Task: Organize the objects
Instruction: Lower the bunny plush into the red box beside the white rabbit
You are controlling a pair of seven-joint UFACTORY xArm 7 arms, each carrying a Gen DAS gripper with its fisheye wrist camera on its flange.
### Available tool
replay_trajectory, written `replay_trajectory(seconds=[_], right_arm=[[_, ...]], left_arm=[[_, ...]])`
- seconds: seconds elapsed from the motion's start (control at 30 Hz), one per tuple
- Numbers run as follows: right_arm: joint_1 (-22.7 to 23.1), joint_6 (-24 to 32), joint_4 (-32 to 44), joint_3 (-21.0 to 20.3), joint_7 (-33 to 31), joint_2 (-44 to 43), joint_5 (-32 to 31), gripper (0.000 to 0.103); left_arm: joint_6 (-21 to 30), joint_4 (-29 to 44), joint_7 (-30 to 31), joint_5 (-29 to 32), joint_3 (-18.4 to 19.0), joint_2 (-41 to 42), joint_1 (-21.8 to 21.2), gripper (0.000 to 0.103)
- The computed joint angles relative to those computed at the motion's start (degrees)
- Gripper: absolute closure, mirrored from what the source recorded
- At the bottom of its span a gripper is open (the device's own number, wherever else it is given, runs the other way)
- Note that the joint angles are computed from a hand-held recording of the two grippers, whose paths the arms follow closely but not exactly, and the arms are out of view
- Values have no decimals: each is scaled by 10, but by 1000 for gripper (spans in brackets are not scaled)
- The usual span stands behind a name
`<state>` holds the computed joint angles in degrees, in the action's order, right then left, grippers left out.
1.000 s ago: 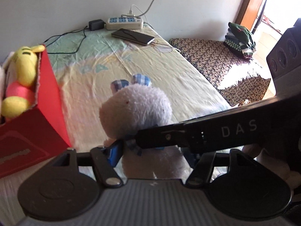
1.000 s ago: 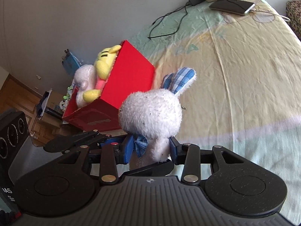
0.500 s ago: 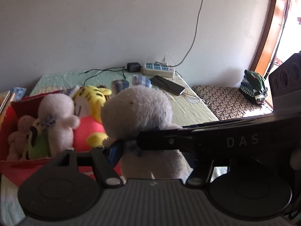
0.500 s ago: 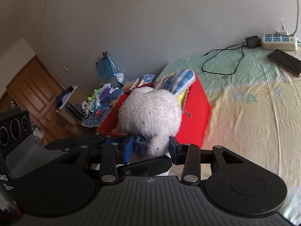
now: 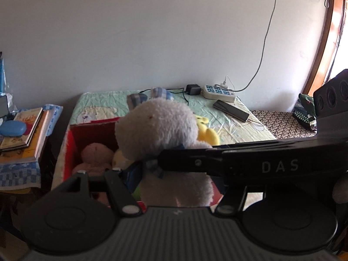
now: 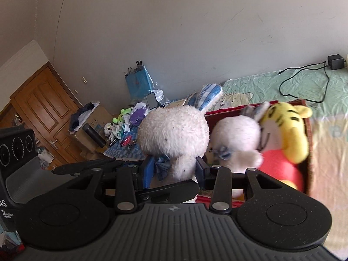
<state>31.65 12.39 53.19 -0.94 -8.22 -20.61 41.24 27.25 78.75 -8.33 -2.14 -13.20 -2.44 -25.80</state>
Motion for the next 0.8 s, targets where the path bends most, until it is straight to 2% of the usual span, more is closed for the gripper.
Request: replay_trajectory(seconds=[0.13, 0.3, 0.5, 0.6, 0.8], right_arm=[[-17, -23, 24, 31, 49, 44, -26, 61], [-50, -35, 52, 67, 128, 91, -89, 61], [-85, -25, 92, 98, 234, 148, -180, 61], [-89, -20, 104, 102, 257, 166, -193, 61], [-103, -9, 117, 113, 333, 190, -279, 60]], left_arm=[[8, 2, 70, -62, 16, 10, 11, 36], [22, 20, 120, -96, 24, 35, 29, 36], [41, 36, 133, -108, 28, 64, 48, 36], [51, 41, 135, -115, 29, 73, 55, 36], [60, 39, 128, -88, 31, 82, 59, 36]])
